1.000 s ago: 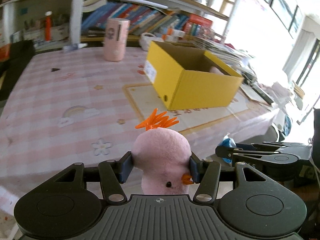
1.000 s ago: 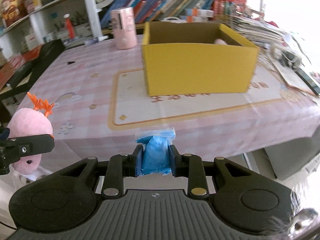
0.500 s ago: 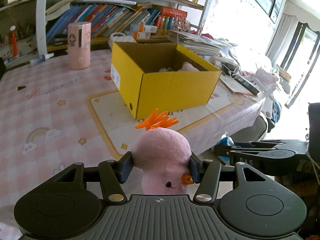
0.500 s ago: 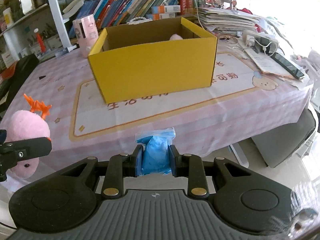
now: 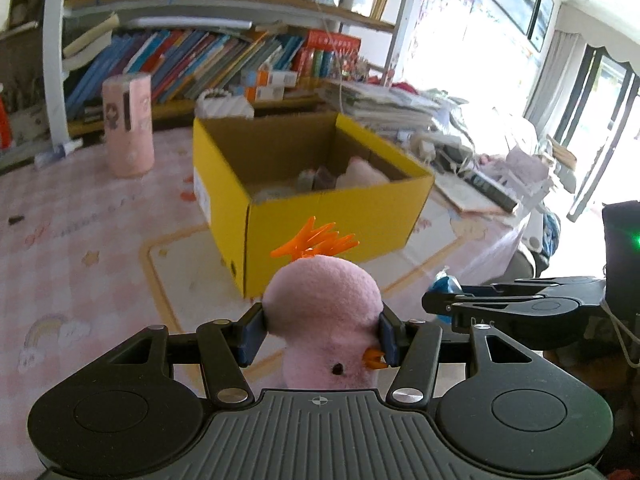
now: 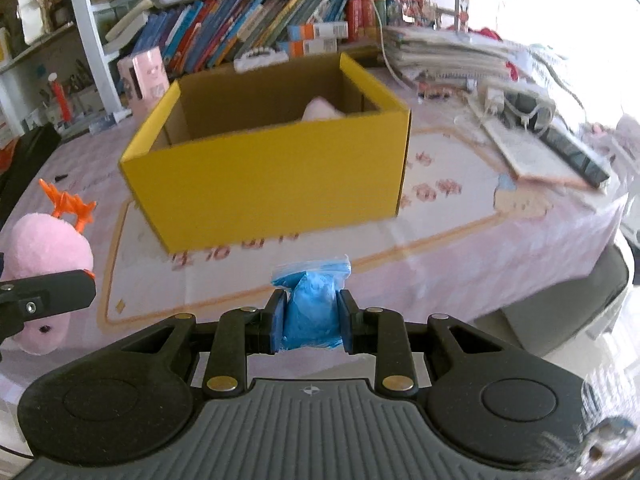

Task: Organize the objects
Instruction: 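Carry the pink chick and blue packet over the yellow box with both grippers, then lower the chick and blue packet into the yellow box and open both grippers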

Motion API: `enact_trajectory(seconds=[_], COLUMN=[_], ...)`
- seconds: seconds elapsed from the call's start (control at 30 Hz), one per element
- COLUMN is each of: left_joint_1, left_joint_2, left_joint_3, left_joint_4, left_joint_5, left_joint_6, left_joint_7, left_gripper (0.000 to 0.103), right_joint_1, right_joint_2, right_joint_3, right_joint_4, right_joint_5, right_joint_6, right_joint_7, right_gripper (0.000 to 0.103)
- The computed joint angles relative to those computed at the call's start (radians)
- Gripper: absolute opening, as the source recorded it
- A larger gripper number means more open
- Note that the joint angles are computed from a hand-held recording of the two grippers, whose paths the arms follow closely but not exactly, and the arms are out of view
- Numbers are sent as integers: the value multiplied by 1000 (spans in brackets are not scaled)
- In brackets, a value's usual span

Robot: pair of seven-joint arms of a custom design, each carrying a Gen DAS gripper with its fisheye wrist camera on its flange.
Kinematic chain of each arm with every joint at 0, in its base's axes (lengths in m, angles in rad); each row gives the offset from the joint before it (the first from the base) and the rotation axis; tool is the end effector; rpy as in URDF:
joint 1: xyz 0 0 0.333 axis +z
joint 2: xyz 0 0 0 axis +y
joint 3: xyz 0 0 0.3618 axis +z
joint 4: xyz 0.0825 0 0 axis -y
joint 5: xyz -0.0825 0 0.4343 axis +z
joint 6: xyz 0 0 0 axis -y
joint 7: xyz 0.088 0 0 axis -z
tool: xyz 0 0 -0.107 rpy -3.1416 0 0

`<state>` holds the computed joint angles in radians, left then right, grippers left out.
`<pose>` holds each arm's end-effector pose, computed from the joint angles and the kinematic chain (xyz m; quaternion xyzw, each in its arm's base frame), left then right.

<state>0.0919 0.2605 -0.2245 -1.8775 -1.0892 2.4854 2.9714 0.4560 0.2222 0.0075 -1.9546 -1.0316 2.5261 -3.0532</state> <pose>0.6965 -0.0782 0.4289 -0.3712 0.8225 -0.4236 0.0789 0.6051 0.3118 0.4137 -0.5006 0.7773 -0.2952 0.2410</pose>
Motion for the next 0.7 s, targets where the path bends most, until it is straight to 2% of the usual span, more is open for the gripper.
enact_trajectory(seconds=[0.23, 0.4, 0.53, 0.7], left_joint_1=[-10, -33, -60, -103], left_joint_2=[55, 115, 174, 245], left_joint_3=[-36, -70, -95, -98], left_joint_4=[110, 204, 274, 335], left_joint_5=[-97, -148, -111, 42], left_joint_6=[32, 116, 207, 297], left_joint_7=[-5, -5, -57, -205], left_gripper=[55, 55, 55, 55], right_joint_1=[-32, -76, -108, -135], right_joint_2=[3, 30, 78, 156], right_joint_3=[-38, -65, -89, -117], right_joint_4=[43, 110, 185, 273], right_joint_5=[-144, -226, -253, -169], right_joint_6=[40, 112, 190, 291], right_joint_7=[14, 8, -35, -178], right_gripper=[25, 25, 25, 25])
